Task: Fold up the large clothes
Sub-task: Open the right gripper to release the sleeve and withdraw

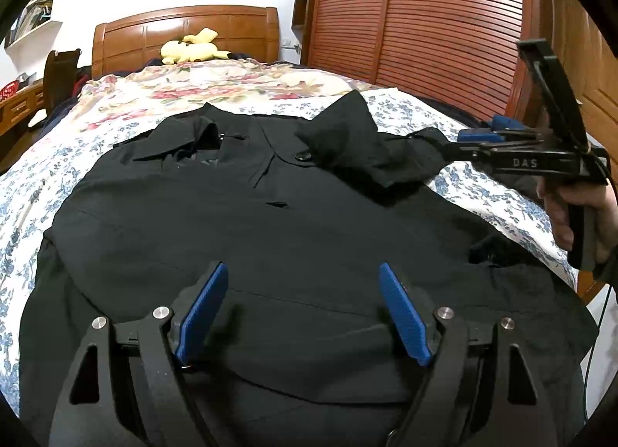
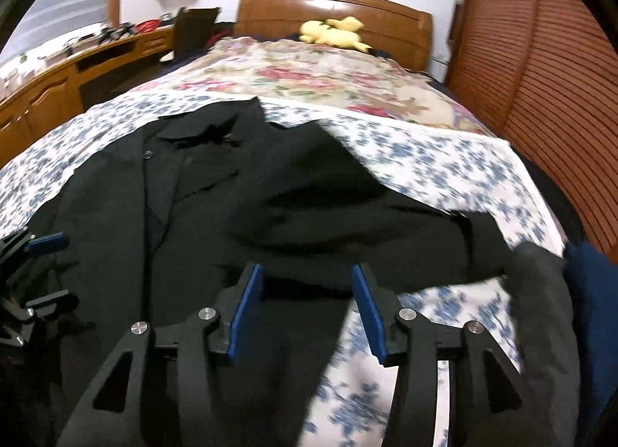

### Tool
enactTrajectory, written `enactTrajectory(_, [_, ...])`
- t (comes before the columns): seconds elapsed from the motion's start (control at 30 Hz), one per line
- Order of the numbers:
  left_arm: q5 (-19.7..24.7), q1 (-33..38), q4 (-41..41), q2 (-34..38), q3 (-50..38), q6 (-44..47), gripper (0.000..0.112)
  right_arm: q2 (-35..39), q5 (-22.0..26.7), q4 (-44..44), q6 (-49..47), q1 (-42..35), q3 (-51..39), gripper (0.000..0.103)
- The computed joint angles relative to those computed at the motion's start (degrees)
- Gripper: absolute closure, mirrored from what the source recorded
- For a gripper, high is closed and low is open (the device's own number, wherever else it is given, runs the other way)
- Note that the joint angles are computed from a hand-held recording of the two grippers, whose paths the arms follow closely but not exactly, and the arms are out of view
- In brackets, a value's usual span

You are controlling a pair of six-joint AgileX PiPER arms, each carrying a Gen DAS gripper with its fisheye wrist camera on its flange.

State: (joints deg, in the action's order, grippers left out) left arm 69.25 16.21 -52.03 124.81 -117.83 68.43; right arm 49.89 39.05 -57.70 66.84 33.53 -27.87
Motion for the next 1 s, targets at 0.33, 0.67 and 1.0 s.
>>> enactTrajectory(0.33, [0.1,-0.1,0.1,0.1,-0.3,-0.4,0.031,10.6,-6.4,-6.7,4.6,-15.4,-1.9,0.05])
enactTrajectory(0.67, [0.4,-0.1,-0.1,0.3,-0.7,-0.3,0.031,31.4,-14.6,5.6,-6.6,-32.6,-13.3,0.046])
enactTrajectory(1.0, [0.3,0.0,-0.1,0.4,-0.9,-0.3,0.031,33.6,-13.0,3.6,-3.4,-29.9,-15.4,0.041])
